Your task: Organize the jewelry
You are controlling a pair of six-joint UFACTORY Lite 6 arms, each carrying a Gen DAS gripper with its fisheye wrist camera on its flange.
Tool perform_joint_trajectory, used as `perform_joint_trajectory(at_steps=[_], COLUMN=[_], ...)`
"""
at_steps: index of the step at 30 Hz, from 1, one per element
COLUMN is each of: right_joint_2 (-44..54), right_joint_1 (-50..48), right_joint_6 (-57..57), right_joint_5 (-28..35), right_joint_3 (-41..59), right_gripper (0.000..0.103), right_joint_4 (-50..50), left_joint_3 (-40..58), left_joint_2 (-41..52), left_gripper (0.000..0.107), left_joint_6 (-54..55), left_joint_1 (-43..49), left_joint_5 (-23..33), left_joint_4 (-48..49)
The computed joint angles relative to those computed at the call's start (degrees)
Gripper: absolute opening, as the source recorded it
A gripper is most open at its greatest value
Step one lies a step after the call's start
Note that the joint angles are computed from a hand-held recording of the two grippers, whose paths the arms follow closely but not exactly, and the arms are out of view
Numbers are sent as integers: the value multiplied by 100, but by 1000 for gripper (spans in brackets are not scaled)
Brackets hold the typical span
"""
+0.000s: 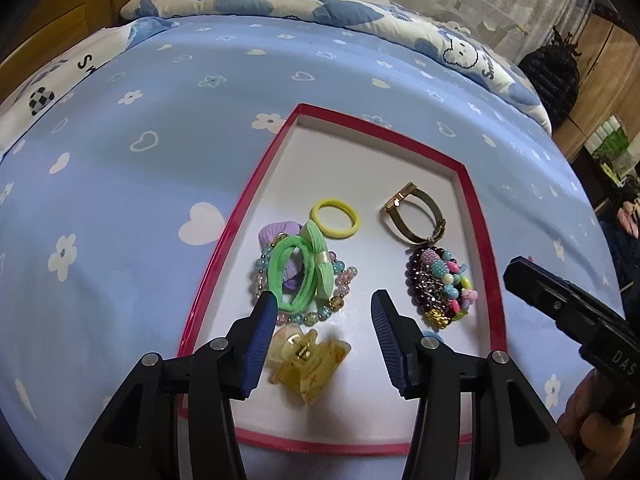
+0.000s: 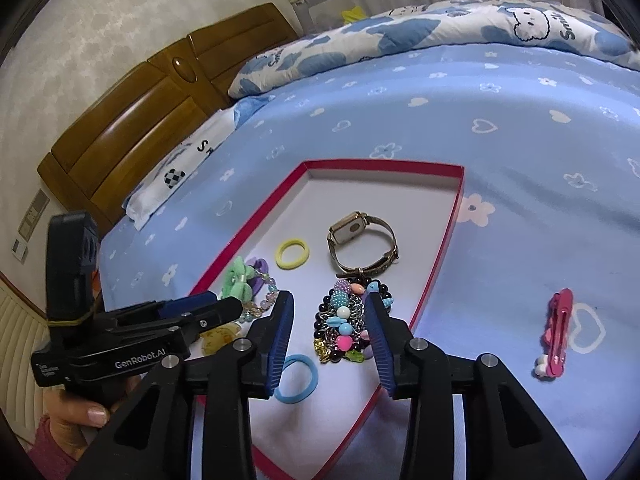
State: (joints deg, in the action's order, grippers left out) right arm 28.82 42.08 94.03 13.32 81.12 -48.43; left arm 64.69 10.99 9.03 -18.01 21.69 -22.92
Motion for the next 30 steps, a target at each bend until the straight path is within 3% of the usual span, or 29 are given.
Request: perform_joint_trajectory(at_steps=[6,12,15,17,20,24,30], right_joint_2=[-501,-1056,-1409,-1687,-2056,-2561,-3025], right_joint_1=[150,360,493,638,913,1385,2053], right_joint_6=[1359,2904,3887,4594,4706,4040,2771], right_joint_5=[97,177,224,325,610,1187,2248], right_joint_3=[-467,-1155,-1631,-1967,-2282,-2500,-2295], right_gripper=[49,67,73,75,81,88,92], right_joint_4=[-1221,-2513,-3288,-3849,-3875,-3202,-2180], left_joint_3=[-903,-1863,-2340,-2594,-2855,-3070,-2998], left_joint_2=[-972,-2061,-2673,-3069,-3677,-4587,-5584], left_gripper=[64,82,83,85,87,93,95], left_joint_6=[569,1170,1217,852,-29,-988,-2262], left_joint_1=[188,441,517,481,314,235,-217], left_joint_5=[-174,-158,-83,-47,51,507,1309], left_joint_4=[-897,-1859,-2044,-1745,-958,-53,1238])
